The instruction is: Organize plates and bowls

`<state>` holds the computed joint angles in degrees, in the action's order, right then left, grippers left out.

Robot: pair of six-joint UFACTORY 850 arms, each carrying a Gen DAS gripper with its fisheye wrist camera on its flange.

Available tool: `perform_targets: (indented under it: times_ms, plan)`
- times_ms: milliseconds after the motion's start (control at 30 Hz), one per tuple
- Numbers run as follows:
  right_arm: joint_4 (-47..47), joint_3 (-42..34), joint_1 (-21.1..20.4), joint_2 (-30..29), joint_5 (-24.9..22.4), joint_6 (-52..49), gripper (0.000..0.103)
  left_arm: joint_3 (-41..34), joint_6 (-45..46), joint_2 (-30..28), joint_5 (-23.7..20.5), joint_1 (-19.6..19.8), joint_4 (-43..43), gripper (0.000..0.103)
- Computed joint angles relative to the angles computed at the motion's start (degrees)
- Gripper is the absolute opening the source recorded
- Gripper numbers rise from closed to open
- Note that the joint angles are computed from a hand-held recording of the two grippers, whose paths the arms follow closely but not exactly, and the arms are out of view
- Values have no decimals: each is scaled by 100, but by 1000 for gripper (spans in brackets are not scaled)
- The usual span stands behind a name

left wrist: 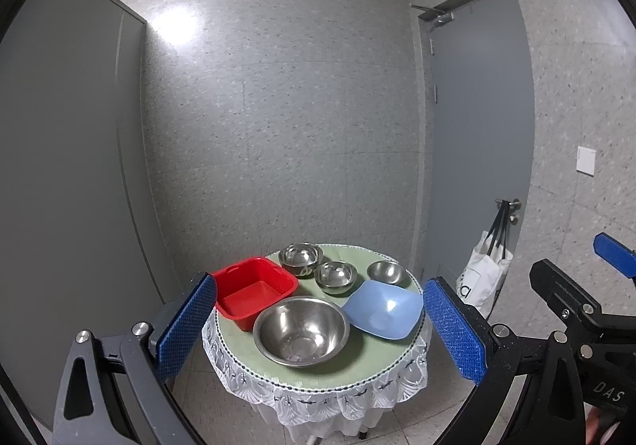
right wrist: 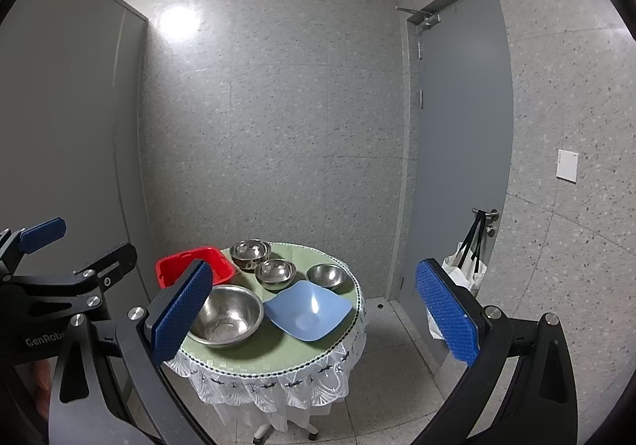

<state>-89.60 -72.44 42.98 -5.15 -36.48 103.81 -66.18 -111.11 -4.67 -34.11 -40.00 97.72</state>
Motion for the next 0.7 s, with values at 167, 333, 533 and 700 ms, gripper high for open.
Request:
perform_targets:
  times_ms: [167, 333, 533, 700]
  plan:
    - [-7, -242, -75, -227, 32, -20, 103, -198, -100, -204, 296, 290, 255, 102]
    - [108, -512, -141, -463, 74, -120, 103, -410, -106, -407, 534, 527, 384, 102]
    - [151, -756, -170, -674, 83, -203, 103, -634, -74, -587, 710, 719, 451, 102]
    - [217, -908, -179, -809, 83, -287, 103, -739, -194, -704, 824, 834, 586, 102]
